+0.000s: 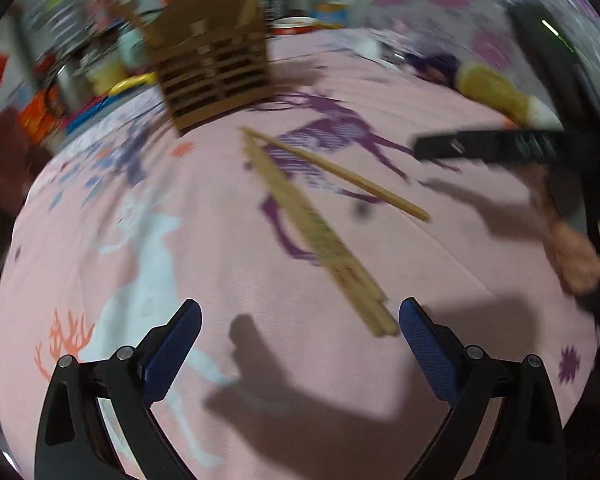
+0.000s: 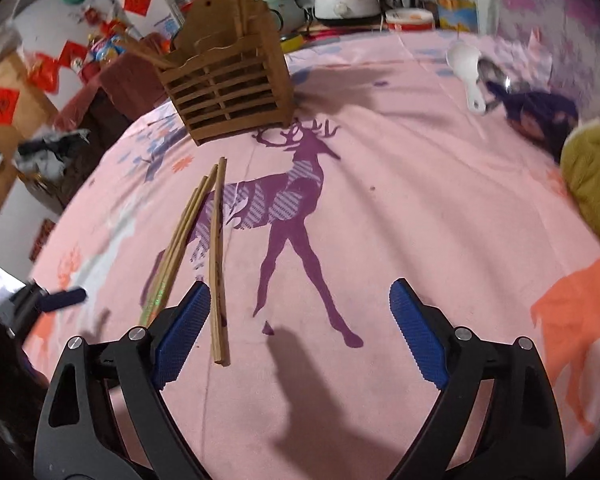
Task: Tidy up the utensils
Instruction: 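Move both open tools back over the chopstick pile, then close the left tool on one chopstick while the right tool grasps another chopstick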
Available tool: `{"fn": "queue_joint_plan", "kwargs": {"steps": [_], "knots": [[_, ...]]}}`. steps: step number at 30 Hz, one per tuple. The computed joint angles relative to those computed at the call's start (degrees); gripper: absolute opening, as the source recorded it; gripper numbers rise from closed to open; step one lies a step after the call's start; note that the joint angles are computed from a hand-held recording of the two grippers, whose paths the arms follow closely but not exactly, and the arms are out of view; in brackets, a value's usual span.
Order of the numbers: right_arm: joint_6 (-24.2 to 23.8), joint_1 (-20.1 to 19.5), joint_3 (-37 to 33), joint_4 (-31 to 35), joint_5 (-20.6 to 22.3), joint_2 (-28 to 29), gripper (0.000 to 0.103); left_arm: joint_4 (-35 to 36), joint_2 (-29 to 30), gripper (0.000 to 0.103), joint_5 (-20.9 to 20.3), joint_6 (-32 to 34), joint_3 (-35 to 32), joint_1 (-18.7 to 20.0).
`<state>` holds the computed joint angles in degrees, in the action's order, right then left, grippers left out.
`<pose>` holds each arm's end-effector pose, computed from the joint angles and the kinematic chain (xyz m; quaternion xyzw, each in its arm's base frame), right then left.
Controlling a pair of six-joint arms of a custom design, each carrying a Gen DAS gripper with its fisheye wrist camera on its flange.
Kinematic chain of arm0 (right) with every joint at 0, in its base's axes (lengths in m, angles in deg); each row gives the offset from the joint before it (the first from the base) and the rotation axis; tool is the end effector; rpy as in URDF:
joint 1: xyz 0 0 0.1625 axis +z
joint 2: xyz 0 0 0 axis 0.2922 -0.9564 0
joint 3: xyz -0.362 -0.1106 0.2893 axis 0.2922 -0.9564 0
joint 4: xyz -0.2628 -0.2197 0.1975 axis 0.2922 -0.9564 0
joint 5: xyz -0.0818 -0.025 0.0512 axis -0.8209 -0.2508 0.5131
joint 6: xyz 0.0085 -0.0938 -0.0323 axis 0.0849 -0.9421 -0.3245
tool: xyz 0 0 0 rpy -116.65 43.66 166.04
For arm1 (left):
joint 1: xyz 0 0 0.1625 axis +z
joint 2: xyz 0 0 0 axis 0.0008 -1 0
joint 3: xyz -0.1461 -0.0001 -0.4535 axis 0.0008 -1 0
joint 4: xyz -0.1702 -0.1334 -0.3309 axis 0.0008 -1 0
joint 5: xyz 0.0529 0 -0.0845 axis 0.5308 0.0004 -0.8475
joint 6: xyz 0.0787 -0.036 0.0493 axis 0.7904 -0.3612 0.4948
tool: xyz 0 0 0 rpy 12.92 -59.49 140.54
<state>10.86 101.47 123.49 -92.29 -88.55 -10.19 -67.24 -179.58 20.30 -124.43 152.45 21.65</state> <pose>0.3207 -0.3859 0.0717 0.2210 -0.9549 0.1269 0.1526 -0.1245 -0.2641 0.2879 0.1918 0.8915 -0.1957 0.3608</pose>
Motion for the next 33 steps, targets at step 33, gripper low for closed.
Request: {"fn": "queue_joint_plan", "kwargs": {"steps": [33], "knots": [[-3.23,2.35,-0.16,-1.27,-2.93,1.29,0.088,17.45,-0.06,0.09,6.59,-17.24,-3.55,5.15]]}}
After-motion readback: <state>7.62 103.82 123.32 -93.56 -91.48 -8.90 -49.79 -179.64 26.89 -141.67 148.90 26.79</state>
